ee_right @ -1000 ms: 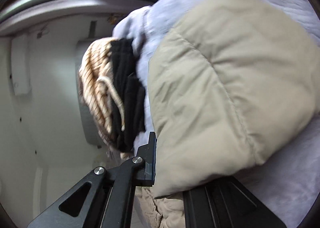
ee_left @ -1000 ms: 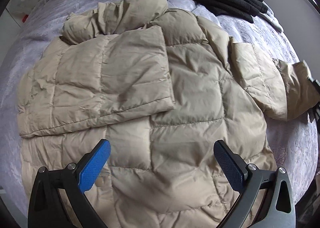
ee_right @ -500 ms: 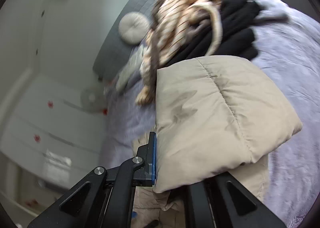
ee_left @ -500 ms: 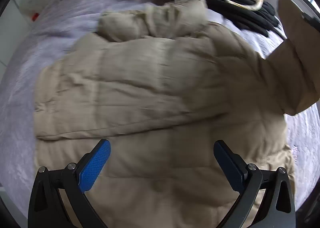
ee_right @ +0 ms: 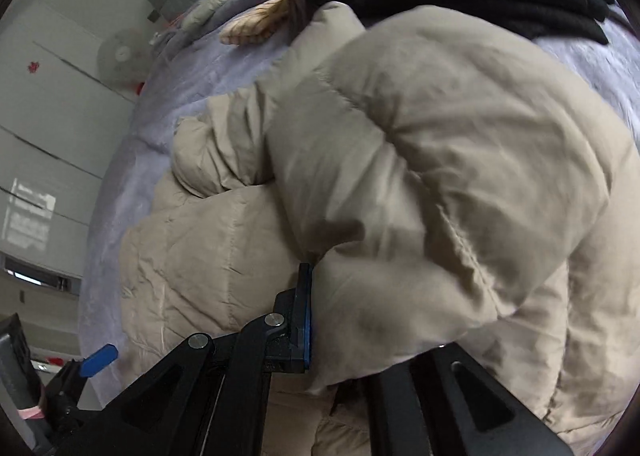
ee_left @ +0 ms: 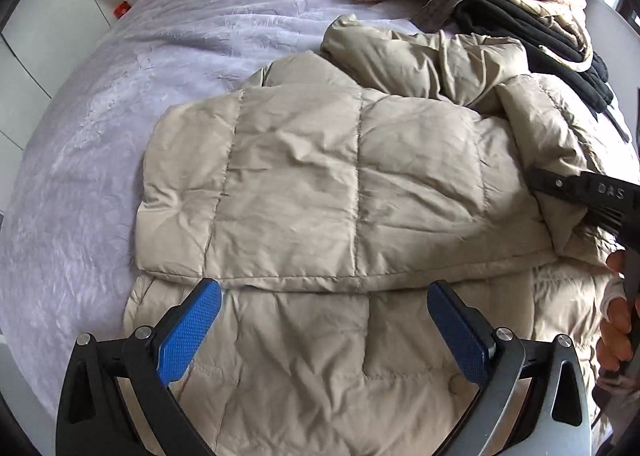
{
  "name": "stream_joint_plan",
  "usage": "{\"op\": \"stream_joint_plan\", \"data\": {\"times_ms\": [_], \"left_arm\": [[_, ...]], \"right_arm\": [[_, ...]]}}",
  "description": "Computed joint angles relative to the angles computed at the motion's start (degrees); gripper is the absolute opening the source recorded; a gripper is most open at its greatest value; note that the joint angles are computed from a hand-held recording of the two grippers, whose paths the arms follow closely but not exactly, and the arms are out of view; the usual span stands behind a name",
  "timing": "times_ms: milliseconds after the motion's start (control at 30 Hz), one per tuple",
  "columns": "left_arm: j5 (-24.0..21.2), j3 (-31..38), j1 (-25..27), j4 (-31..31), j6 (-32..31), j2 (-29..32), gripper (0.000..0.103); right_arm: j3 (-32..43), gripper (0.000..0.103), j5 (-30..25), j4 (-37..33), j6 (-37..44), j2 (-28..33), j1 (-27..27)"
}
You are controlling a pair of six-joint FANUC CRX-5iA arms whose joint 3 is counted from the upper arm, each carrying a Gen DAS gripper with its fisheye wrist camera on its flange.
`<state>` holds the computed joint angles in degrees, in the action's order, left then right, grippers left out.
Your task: Fold large clothes
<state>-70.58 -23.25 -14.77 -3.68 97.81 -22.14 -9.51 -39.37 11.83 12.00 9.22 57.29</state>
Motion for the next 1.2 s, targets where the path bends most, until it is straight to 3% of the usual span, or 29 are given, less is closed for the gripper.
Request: {"op": "stream_joint_plan", "data": {"times_ms": [67, 133, 200, 233, 367, 400, 433, 500, 600, 700, 767, 800, 867, 900, 933, 1067, 1200], "left_arm": [[0.7, -0.2, 0.1, 0.6, 0.1, 0.3, 0.103], [1.3, -0.2, -0.2, 1.3, 0.4, 0.6, 0.103], [2.2, -0.4, 0.1, 2.3, 0.0, 0.5, 0.103], [2.8, -0.4, 0.3, 2.8, -0.4, 0.6, 0.103], [5.4, -2.4, 4.2, 7.9, -4.6, -0.3, 0.103], [5.7, -2.9, 5.0, 8.9, -5.2, -0.6, 0.103], [6.1, -3.7, 6.6, 10.8, -6.7, -1.1, 0.103], [6.9, -6.2, 10.6, 15.9, -10.6, -2.7, 0.103], [7.3, -10.9, 18.1, 26.3, -18.2, -5.0, 0.103], [6.6, -14.2, 23.6, 34.6, -23.7, -6.1, 0.103], [6.1, -16.1, 26.7, 40.1, -27.2, -6.2, 0.103], [5.8, -16.7, 27.4, 42.4, -28.6, -5.9, 0.103], [4.6, -17.8, 28.2, 46.6, -31.3, -4.8, 0.103], [4.3, -18.0, 28.1, 48.2, -32.2, -3.7, 0.103], [4.1, -18.2, 27.7, 49.1, -32.6, -2.9, 0.103], [5.2, -17.9, 24.2, 49.4, -33.0, 0.6, 0.103], [7.3, -16.6, 20.0, 47.8, -31.6, 5.1, 0.103]], "right_arm": [[-0.3, 0.010, -0.1, -2.6, 0.4, -1.2, -0.7], [-2.0, 0.034, 0.4, -2.4, -1.3, -3.3, -0.8], [-7.6, 0.057, 3.1, 4.7, -11.1, -7.6, 1.1], [-10.8, 0.059, 4.9, 9.6, -17.4, -9.6, 1.6], [-18.7, 0.058, 8.0, 21.5, -37.0, -14.3, 0.6], [-19.6, 0.040, 8.6, 23.3, -39.8, -14.7, -0.1], [-19.3, 0.013, 8.1, 23.6, -39.8, -14.7, -0.6], [-17.2, 0.011, 7.5, 25.0, -36.9, -13.3, -0.9], [-11.3, 0.011, 7.1, 23.8, -24.4, -9.4, 0.1], [-2.9, 0.011, 5.4, 14.1, -4.2, -4.6, 2.3], [4.3, 0.011, 1.2, 5.0, 8.7, -0.5, 3.5], [6.4, 0.014, -0.8, 1.7, 12.8, 0.6, 4.0], [12.3, 0.037, -6.5, -6.0, 21.3, 4.3, 4.3], [13.8, 0.065, -8.7, -8.1, 22.7, 5.3, 4.3], [14.3, 0.079, -10.0, -9.8, 23.1, 5.4, 4.4], [6.5, 0.079, -5.9, -13.7, 20.1, -1.6, 3.8], [-5.7, 0.079, -2.6, -13.9, 6.8, -12.4, 2.1]]}}
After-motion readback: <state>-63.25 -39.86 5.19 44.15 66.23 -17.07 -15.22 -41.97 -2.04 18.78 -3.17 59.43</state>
